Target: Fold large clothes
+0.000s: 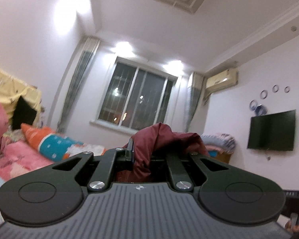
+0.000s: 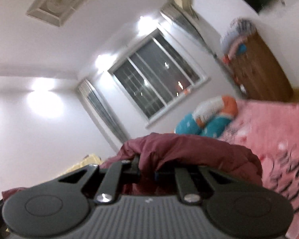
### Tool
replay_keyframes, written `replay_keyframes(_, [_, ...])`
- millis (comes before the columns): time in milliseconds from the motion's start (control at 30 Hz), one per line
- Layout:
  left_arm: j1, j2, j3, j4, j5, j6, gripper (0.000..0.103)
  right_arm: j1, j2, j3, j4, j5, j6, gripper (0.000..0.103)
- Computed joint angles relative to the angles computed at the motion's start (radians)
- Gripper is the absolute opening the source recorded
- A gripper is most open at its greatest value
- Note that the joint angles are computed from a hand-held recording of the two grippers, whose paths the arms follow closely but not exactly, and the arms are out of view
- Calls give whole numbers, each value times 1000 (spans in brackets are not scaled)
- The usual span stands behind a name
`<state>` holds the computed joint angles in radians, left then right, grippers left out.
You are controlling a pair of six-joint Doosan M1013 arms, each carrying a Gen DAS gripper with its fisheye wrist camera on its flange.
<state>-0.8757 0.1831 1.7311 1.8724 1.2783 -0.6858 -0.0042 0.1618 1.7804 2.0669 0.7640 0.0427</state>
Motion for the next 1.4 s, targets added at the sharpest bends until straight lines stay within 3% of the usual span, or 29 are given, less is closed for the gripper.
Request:
replay_keyframes(367, [-70,-23,2,147,50,-5,10,-35,-84,-17,71,-20,-87,9])
replay_keyframes(500, [-58,-9,-10,150,47,0,11,-24,-76,-28,121,-39,-162,9])
replay_keyframes(633, [-24,4,-19,78,-3,-4,12,-2,-27,-84,74,-97,-162,9])
replay_keyframes(933, [137,117,-116,-156,-198,37,12,55,226,-364,-409,-221,269,12])
replay_keyframes(1100, [221,193,-189,-229,-283,90,12,93,370,-547,-739,-273,614,14])
replay_keyframes(1400, [340,300,-290,-424,-399,241,12,136,547,-728,-1131,-283,929,23])
